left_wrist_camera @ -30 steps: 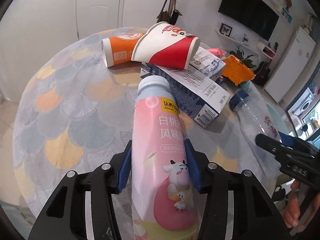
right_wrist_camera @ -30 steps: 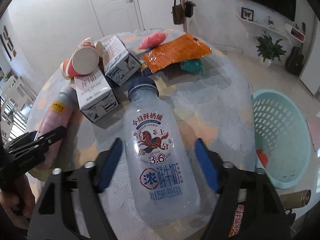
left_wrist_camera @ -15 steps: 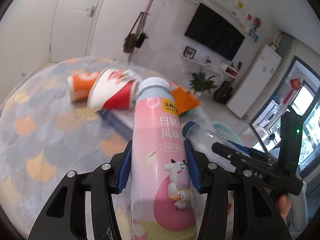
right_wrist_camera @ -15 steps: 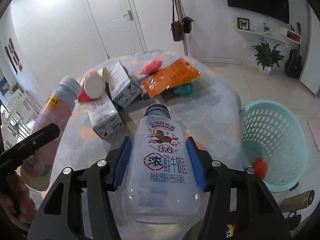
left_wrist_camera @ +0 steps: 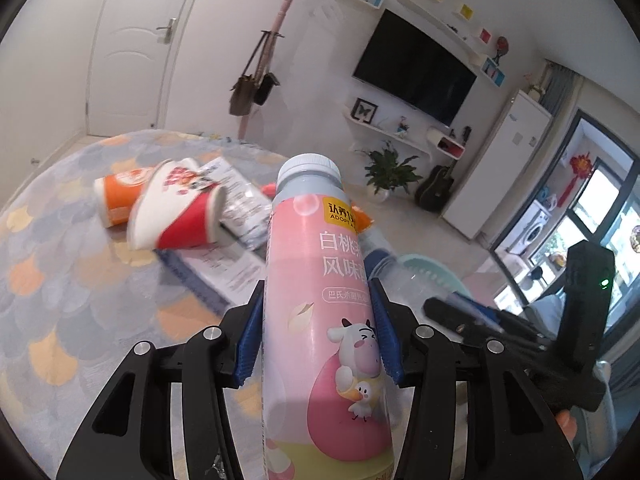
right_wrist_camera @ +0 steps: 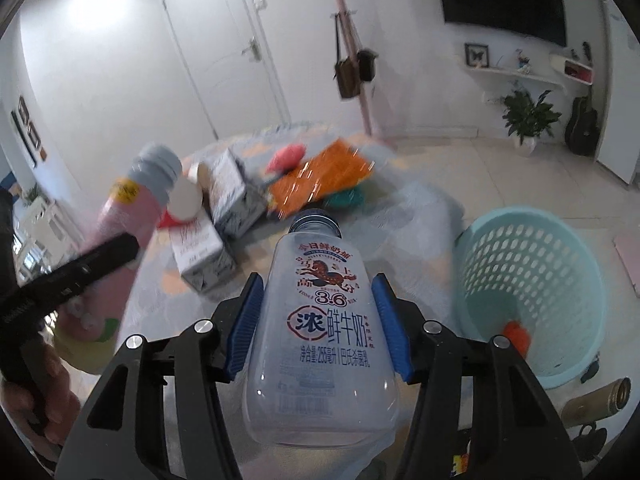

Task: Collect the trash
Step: 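Carry both bottles over the blue basket and open both grippers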

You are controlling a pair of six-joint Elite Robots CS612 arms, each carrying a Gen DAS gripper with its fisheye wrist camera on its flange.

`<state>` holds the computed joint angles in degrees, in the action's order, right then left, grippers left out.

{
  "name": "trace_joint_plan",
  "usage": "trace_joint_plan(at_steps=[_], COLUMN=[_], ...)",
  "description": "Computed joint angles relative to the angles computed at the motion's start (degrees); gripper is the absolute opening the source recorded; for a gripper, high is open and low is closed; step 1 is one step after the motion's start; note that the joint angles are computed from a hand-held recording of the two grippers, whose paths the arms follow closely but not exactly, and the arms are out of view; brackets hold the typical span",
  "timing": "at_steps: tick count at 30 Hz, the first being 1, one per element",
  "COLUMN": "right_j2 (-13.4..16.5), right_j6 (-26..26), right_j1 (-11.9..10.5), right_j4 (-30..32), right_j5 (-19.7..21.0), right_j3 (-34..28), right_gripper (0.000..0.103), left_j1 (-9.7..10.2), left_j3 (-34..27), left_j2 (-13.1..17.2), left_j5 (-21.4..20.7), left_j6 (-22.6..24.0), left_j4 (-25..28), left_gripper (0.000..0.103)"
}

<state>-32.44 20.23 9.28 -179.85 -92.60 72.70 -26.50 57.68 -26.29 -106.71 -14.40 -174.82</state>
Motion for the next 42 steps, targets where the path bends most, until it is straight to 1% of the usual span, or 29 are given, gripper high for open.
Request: trace_joint_plan(at_steps=[4,7,9,11,13,15,18,20,22,23,24,26,28,29,30,31,32,37,41,42], right_j2=[-1.79,-3.2,-3.83,-4.2,-4.34,-4.38,-4.23,-3.94,-3.5,-3.31,-2.96,-2.35,-1.76,-1.61,-1.38,-1.34,-1.28,-1.62,-2.41,-2.58], right_j6=[1.79,4.33,5.78,7.04,8.32,10.29,13.27,15.12,17.32,18.35,19.13,20.51,21.52,22.52,23.05,23.65,24.38,24.19,23.05,22.5], right_j1=[-0.83,-2.06,-2.79,-3.3,-3.66,-4.22,-5.23,-5.85,-6.64,-6.95,-7.19,-7.76,-8.2,-8.53,-8.8,-8.94,-9.04,-9.01,-8.53,-8.3], right_j4=[-3.82,-6.31,-7.04,-6.58,-5.21,-3.44,-1.34,0.53,2.77,3.62,4.42,5.86,6.95,7.08,7.0,6.84,6.65,6.51,4.65,4.32], right_j5=[-4.22,-7.22,-9.52,-13.38,-16.23,-17.72,-17.65,-17.2,-16.0,-15.26,-14.59,-13.02,-11.4,-9.91,-9.1,-8.64,-8.41,-9.07,-9.81,-10.14], right_j3=[2.65,5.2,6.51,7.41,7.87,8.37,9.27,9.48,9.61,9.64,9.32,8.86,8.25,8.27,8.14,8.28,8.34,8.77,9.86,9.96], right_gripper=[0.052,0.052,0.052,0.052,0.052,0.052,0.052,0.052,0.053,0.053,0.053,0.053,0.053,0.053,0.053,0.053,0.053,0.053,0.053,0.053], left_j1=[-0.97,-2.05,-2.84,-3.74,-4.5,-5.28,-6.09,-6.67,-6.87,-6.94,-7.01,-7.25,-7.48,-7.48,-7.41,-7.23,-7.17,-6.84,-6.23,-6.13], left_j3=[-3.6,-7.76,-11.48,-15.21,-18.69,-22.97,-29.9,-33.19,-37.37,-40.35,-42.44,-45.61,-47.71,-48.98,-48.79,-48.08,-47.27,-41.53,-33.5,-32.89], left_j2=[1.49,3.21,4.89,6.55,8.27,10.56,14.46,16.51,18.97,20.63,21.82,23.62,24.8,25.43,25.35,25.06,24.67,21.61,17.63,17.23], left_j5=[-1.26,-3.09,-4.7,-5.54,-6.57,-7.61,-9.46,-9.52,-10.68,-11.5,-11.52,-11.18,-10.77,-10.55,-10.74,-11.57,-11.75,-10.96,-11.26,-11.22], left_j6=[1.57,2.83,3.91,4.56,5.35,5.95,7.35,8.55,8.67,8.98,9.42,10.95,12.39,12.25,11.99,11.71,11.45,10.83,9.1,8.82], left_j4=[1.58,3.06,4.62,7.1,9.47,12.51,18.52,22.25,26.89,30.14,32.45,35.53,37.91,38.51,38.01,37.06,36.06,31.05,24.15,23.39], left_gripper=[0.047,0.047,0.047,0.047,0.047,0.047,0.047,0.047,0.047,0.048,0.048,0.048,0.047,0.049,0.051,0.058,0.062,0.063,0.063,0.063])
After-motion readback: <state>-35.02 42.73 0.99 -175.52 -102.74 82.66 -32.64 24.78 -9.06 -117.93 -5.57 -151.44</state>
